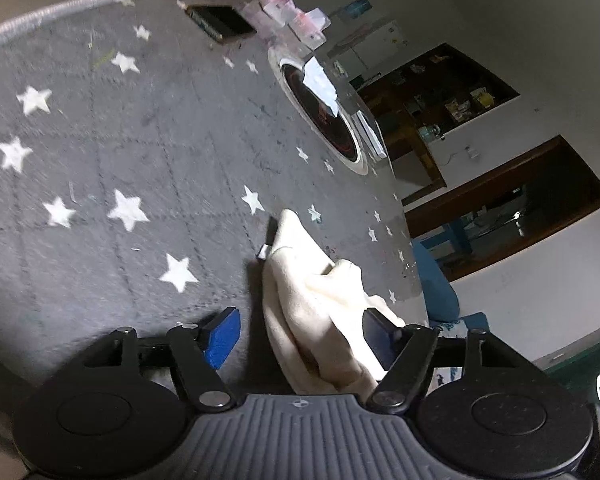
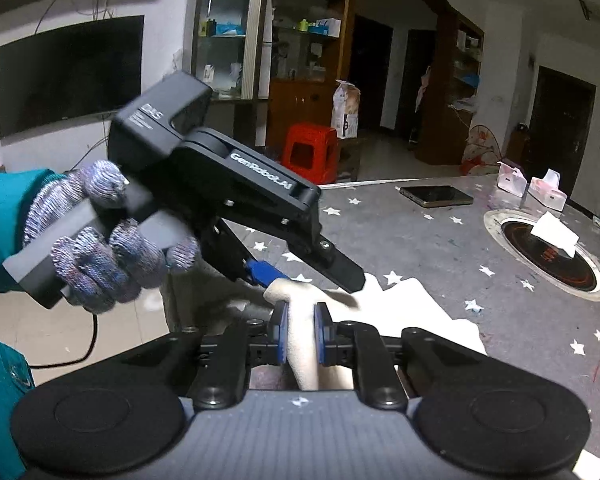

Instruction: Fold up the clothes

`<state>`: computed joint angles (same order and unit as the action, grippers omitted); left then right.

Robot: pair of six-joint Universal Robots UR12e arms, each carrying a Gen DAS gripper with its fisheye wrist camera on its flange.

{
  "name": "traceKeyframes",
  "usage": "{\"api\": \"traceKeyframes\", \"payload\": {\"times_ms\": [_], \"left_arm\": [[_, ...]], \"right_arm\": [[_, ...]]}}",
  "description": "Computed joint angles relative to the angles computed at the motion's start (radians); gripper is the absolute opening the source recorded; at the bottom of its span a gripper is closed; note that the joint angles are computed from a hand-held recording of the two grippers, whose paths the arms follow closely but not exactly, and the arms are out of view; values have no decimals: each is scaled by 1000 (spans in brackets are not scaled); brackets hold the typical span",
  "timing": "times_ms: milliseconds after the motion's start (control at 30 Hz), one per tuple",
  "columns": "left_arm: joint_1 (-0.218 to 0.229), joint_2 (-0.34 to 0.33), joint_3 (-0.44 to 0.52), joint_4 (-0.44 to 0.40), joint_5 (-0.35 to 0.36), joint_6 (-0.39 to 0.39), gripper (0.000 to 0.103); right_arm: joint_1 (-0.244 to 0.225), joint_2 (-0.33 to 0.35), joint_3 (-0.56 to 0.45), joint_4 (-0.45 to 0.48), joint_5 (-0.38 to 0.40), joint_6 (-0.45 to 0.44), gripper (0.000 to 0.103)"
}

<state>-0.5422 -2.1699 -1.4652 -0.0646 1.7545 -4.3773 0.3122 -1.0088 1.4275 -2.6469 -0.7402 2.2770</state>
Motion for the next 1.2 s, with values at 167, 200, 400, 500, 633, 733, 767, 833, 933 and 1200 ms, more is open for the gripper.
{"api": "traceKeyframes", "payload": {"times_ms": [167,200,400,500,633,733,767,833,933,1200], "left_arm": [[10,-15,24,-1,-35,-45,72],[11,-19,28,-1,-43,-53,70],[17,-39,42,18,-85,-114,36],[19,-46,38,27,-96,-129,24],[18,-48,45,13,-93,-93,22],[17,-48,54,-4,-88,-49,21],[16,-48,56,-10,-86,-39,21],[16,-48,58,-19,-85,-27,21],[18,-49,57,-17,-85,-24,21],[16,-52,76,-56,-74,40,21]], "right_arm": [[0,1,1,-18,7,11,12],[-1,1,2,-22,11,14,12],[-4,-4,9,-19,30,12,12],[-6,-3,9,-1,34,18,12],[-15,1,4,20,45,38,13],[-27,1,11,-14,41,94,20],[-31,1,15,-36,35,121,22],[-45,5,13,-57,32,194,22],[-65,12,13,-114,6,317,23],[-98,44,2,-261,-268,622,38]]}}
